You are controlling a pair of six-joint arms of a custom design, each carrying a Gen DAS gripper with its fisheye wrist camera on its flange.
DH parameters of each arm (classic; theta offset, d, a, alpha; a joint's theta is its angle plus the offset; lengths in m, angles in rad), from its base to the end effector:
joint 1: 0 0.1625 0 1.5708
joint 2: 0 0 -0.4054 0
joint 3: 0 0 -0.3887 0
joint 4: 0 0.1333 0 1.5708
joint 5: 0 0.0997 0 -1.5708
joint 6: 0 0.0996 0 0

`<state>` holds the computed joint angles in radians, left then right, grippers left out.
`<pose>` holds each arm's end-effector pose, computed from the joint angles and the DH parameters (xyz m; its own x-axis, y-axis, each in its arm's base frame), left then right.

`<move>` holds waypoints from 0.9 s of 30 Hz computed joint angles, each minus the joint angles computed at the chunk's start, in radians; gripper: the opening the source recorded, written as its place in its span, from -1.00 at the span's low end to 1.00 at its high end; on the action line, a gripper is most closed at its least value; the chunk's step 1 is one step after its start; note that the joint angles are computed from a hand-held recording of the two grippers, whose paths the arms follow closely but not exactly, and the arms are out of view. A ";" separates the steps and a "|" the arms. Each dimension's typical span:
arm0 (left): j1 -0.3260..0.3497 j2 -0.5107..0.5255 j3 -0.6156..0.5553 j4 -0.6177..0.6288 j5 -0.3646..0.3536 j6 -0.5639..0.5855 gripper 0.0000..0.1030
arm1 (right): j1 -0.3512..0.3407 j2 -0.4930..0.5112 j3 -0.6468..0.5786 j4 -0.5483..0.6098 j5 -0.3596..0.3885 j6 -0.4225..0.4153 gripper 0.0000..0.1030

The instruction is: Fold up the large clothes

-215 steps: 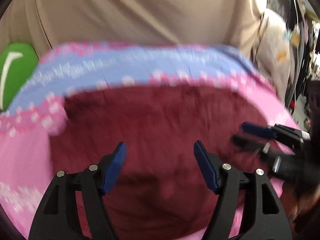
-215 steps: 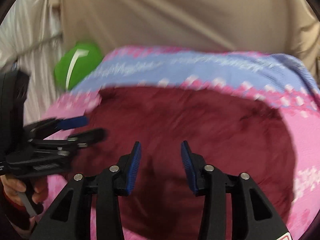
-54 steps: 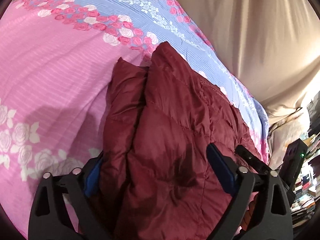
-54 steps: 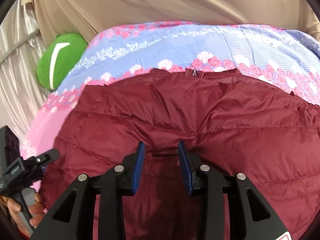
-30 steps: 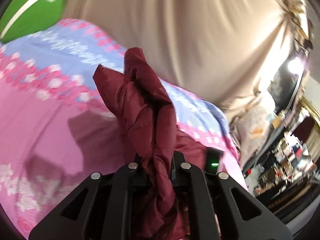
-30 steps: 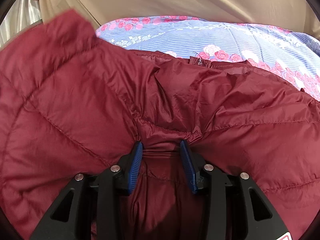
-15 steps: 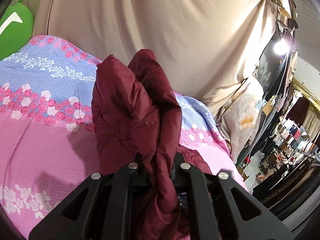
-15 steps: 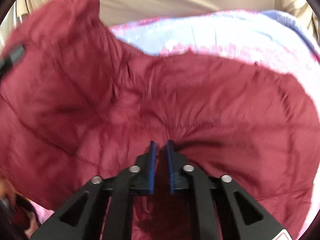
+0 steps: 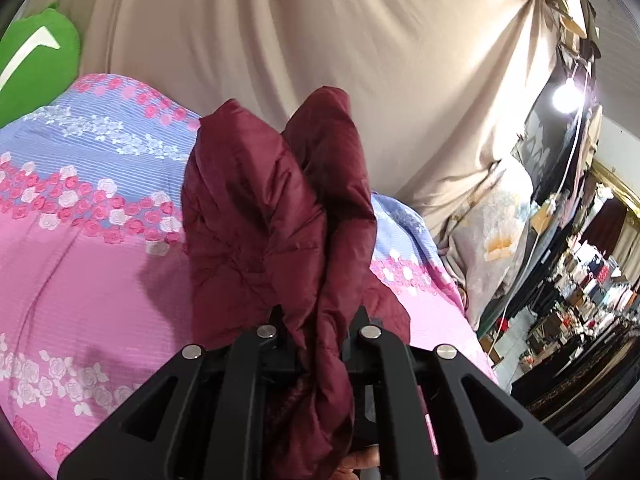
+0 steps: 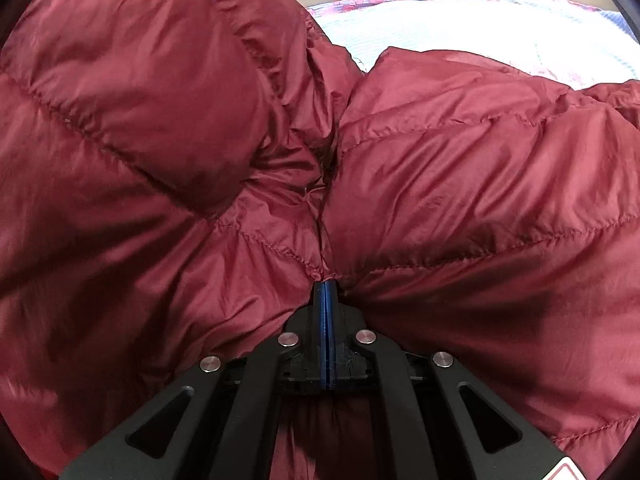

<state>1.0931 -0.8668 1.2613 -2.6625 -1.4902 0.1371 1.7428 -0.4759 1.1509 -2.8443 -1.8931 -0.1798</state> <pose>-0.2246 -0.7412 0.3100 -0.8522 0.5015 -0.1489 0.4734 0.6181 -0.6276 0.2371 -0.7702 0.0835 -0.9242 -0.1323 0.3582 -0.3117 0.8033 -0.5075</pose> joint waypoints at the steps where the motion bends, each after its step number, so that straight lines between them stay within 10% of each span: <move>1: -0.003 0.005 -0.004 0.007 -0.002 0.003 -0.83 | -0.004 -0.018 0.022 -0.002 0.011 0.013 -0.94; 8: -0.019 0.034 -0.024 0.041 -0.032 0.017 -0.83 | -0.043 -0.228 0.287 -0.229 0.009 0.077 -0.94; 21: -0.082 0.140 -0.087 0.095 -0.025 0.021 -0.83 | -0.100 -0.221 0.250 -0.088 0.135 0.137 -0.97; 27: -0.112 0.263 -0.177 0.184 -0.003 0.022 -0.83 | -0.150 -0.426 0.525 -0.345 0.170 0.191 -0.89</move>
<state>0.9809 -0.6040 1.0847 -2.4783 -1.4937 0.1594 1.5932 -0.9020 1.6763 -3.1888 -1.7229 0.0109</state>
